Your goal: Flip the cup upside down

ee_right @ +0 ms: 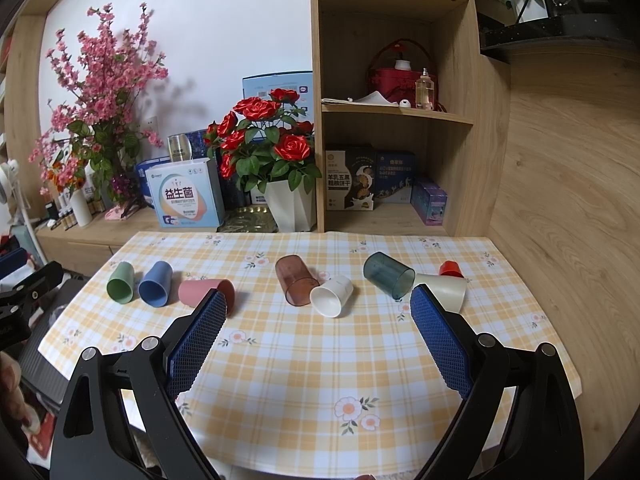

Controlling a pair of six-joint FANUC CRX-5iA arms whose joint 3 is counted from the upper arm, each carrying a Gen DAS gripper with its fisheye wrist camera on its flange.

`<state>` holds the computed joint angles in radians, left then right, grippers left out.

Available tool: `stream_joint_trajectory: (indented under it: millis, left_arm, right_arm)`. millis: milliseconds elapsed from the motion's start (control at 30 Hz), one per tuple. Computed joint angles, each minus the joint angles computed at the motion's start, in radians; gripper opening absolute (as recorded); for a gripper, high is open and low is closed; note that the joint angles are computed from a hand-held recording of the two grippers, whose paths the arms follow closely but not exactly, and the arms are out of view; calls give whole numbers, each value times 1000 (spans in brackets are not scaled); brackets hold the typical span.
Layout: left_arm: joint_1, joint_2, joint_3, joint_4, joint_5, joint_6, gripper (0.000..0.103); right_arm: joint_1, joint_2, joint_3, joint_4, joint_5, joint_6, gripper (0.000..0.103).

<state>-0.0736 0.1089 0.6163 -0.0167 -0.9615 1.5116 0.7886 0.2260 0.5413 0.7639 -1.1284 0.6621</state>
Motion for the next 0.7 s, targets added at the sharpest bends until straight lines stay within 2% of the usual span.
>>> stream_joint_trajectory:
  millis: [700]
  left_arm:
    - [-5,3,2,-3,1,4,97]
  right_arm:
    - [0,0,-1,0,0,0,90]
